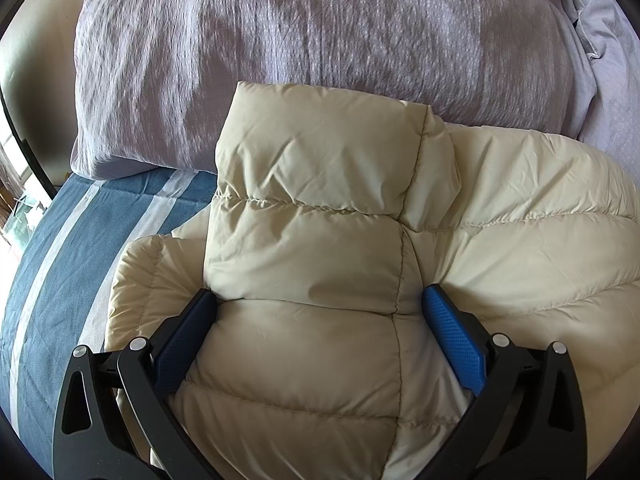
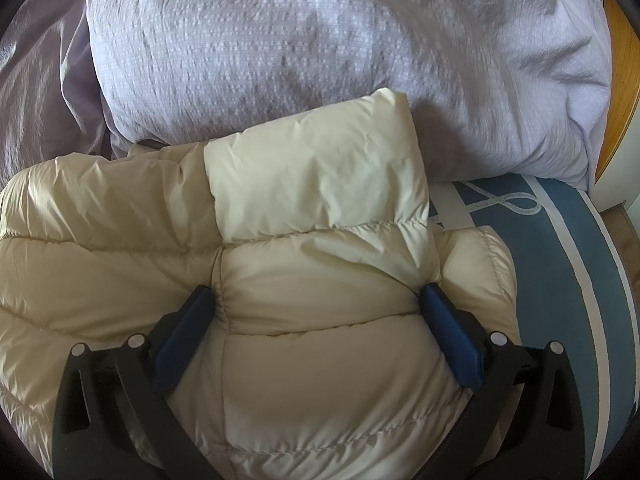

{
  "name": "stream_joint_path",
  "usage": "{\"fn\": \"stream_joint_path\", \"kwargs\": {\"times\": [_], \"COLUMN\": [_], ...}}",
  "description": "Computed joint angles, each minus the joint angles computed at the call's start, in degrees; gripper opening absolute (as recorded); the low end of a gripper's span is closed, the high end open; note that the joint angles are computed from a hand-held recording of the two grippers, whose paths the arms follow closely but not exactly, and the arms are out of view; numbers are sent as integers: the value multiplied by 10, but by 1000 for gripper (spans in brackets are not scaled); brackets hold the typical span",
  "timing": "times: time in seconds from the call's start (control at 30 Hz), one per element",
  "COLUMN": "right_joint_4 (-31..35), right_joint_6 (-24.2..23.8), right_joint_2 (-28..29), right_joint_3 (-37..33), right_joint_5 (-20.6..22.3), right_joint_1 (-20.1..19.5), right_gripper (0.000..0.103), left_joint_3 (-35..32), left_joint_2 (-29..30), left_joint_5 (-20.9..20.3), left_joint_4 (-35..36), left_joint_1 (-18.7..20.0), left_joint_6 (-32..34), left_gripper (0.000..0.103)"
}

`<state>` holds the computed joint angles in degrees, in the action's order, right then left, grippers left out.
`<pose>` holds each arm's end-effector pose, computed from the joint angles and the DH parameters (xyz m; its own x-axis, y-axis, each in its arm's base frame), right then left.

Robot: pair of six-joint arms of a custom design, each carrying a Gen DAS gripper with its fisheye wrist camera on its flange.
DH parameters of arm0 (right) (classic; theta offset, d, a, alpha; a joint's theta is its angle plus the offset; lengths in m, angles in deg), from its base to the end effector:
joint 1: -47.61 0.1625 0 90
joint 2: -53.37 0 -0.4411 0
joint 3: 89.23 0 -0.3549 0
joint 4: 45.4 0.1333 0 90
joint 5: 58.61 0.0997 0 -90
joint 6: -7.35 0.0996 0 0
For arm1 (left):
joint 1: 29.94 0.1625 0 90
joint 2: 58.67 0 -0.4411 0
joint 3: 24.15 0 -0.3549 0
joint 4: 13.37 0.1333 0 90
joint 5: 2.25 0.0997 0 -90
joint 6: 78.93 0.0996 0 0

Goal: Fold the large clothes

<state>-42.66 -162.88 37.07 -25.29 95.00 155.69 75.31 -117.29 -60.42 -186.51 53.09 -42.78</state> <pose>0.2324 -0.5699 -0.0736 -0.6317 0.5235 0.5718 -0.1338 0.6529 -0.7455 0.1081 -0.6468 0.3115 -0.6628 0.2318 -0.7120 0.5954 0.7398 -0.3133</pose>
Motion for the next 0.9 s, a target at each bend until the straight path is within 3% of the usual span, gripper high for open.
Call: {"fn": "stream_joint_path", "kwargs": {"times": [0.9], "right_joint_4": [-13], "right_joint_6": [11], "right_joint_2": [-8], "right_joint_3": [18], "right_joint_5": [7], "right_joint_1": [7], "right_gripper": [101], "left_joint_3": [8], "left_joint_2": [-3], "left_joint_5": [7], "left_joint_4": [-13], "left_joint_1": [-4], "left_joint_6": [-1], "left_gripper": [102]}}
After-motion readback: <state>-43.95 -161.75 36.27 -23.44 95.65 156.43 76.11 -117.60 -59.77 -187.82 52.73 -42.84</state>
